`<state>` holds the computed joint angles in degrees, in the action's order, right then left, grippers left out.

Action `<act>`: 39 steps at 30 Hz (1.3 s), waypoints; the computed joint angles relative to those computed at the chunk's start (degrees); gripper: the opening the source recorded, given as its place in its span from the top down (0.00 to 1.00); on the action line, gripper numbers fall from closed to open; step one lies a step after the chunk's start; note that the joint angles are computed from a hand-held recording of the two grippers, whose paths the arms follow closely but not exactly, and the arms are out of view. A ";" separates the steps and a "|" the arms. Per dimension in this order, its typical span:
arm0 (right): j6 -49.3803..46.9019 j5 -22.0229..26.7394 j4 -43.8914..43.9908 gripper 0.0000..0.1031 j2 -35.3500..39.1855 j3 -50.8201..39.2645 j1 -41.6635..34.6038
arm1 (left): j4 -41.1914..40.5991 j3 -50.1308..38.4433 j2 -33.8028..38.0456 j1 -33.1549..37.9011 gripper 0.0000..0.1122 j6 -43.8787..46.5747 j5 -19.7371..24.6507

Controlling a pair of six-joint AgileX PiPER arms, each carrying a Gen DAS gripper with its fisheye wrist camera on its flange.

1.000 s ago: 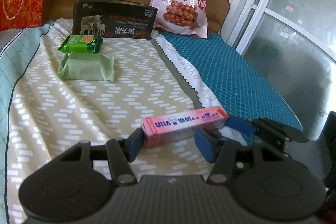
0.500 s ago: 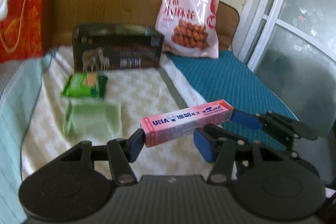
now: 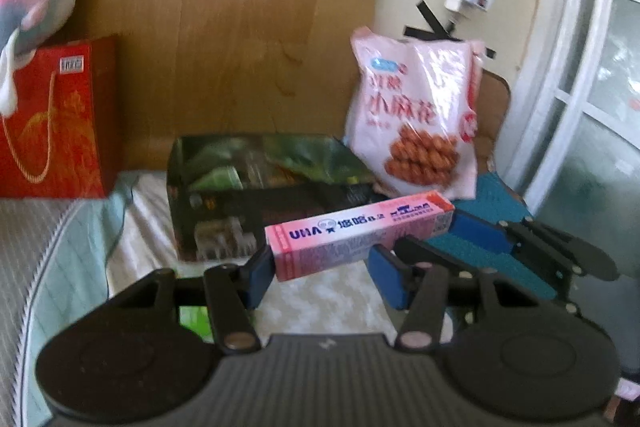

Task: Organize snacks
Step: 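Carry the pink candy box in the left tool toward the black box, then lower the pink candy box into the black box and open the left tool, then move the left tool to the light-green translucent packet and close on it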

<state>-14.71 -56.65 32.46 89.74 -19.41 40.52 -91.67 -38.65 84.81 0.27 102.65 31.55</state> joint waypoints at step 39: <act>37.24 13.65 -45.43 0.36 8.31 -18.54 -25.49 | 6.78 -16.83 14.11 7.17 0.45 -14.40 0.36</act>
